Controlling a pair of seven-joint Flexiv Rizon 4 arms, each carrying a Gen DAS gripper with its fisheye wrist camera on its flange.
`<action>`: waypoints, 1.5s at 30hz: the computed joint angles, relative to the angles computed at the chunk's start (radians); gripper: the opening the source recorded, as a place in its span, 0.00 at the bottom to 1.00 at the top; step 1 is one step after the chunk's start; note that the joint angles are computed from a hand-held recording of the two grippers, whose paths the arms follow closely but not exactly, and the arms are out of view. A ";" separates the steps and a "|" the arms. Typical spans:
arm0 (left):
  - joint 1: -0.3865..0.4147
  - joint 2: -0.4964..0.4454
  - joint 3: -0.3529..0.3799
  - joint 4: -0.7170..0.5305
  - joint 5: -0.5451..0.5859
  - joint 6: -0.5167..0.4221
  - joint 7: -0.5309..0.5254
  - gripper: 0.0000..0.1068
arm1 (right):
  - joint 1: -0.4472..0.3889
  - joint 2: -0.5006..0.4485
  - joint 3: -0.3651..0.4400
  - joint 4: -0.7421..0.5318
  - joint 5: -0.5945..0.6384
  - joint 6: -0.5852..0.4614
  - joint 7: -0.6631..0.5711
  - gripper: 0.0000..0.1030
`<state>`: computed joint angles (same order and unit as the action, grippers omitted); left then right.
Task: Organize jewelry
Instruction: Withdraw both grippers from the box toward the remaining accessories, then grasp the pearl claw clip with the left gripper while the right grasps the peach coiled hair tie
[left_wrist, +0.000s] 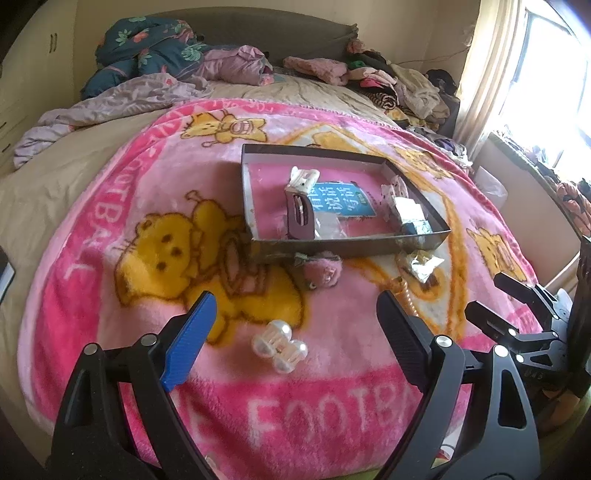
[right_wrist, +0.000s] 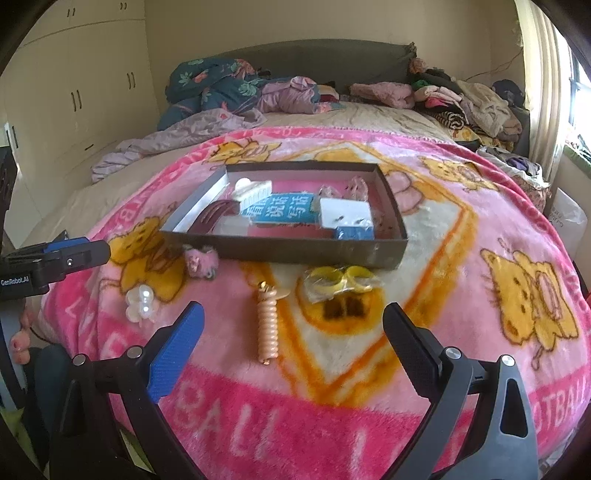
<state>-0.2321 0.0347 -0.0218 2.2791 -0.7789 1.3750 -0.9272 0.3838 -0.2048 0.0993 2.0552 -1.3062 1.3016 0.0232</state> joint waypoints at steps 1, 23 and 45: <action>0.001 0.003 0.002 0.006 0.002 0.001 -0.001 0.74 | 0.002 -0.004 0.002 -0.001 0.004 -0.001 -0.005 0.92; 0.036 -0.018 0.009 0.047 0.066 -0.048 -0.018 0.74 | 0.052 -0.081 -0.028 -0.017 0.078 0.045 -0.050 0.92; 0.077 -0.136 -0.036 -0.003 0.224 -0.034 -0.093 0.65 | 0.071 -0.138 -0.067 -0.019 0.189 0.087 -0.145 0.85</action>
<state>-0.1553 -0.1014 -0.0573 2.2759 -0.5545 1.3407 -1.0200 0.4544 -0.3428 0.0327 2.0362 -1.1172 1.3886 -0.1219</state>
